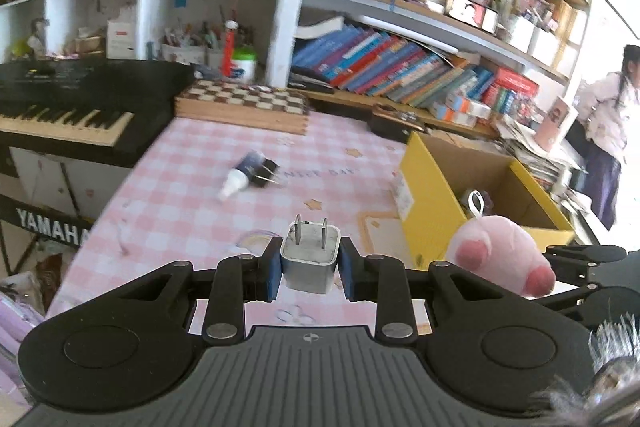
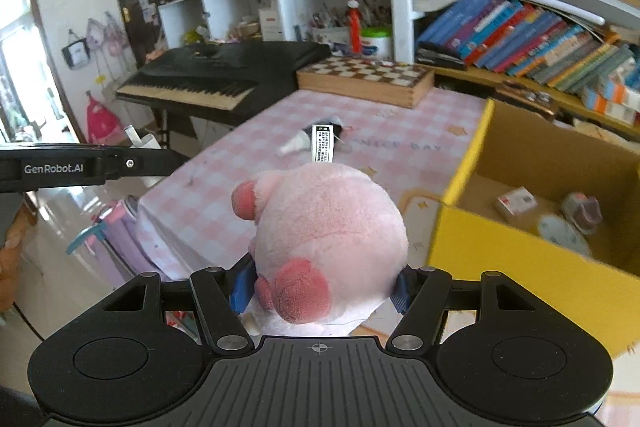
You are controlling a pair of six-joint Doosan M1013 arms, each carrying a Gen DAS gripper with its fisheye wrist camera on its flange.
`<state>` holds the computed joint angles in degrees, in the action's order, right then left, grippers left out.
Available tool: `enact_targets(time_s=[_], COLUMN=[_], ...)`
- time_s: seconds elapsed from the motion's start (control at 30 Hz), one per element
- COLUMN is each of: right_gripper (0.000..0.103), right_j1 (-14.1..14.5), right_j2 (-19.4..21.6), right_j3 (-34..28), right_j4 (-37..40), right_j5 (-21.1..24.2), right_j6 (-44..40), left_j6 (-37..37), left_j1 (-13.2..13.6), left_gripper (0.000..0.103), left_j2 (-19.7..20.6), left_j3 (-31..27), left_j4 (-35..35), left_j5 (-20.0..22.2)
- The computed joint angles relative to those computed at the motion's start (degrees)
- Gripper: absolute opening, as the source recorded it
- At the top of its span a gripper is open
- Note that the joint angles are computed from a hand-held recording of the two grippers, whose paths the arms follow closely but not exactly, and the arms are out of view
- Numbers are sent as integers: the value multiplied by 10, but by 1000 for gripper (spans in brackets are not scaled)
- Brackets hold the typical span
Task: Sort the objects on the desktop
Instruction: 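Carry the held charger and plush pig with both tools toward the yellow box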
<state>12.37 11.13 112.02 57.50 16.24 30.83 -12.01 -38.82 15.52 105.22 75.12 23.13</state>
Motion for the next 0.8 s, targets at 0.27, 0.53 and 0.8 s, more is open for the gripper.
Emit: enact_targets(time_s=[0.27, 0.53, 0.8], right_gripper=[65, 65, 65], right_j1=[0, -5, -11], right_j2=[-24, -45, -60], right_j3=[35, 60, 78], right_j4=[-166, -364, -562], right_j5=[-37, -52, -58], right_j6=[222, 475, 713], left_j6=[97, 248, 488], left_j1=[-1, -2, -3], left_gripper=[26, 26, 26], left_j2=[9, 25, 44], left_j3=[-8, -25, -49], left_j4=[-77, -194, -401], left_j5=[-59, -106, -137])
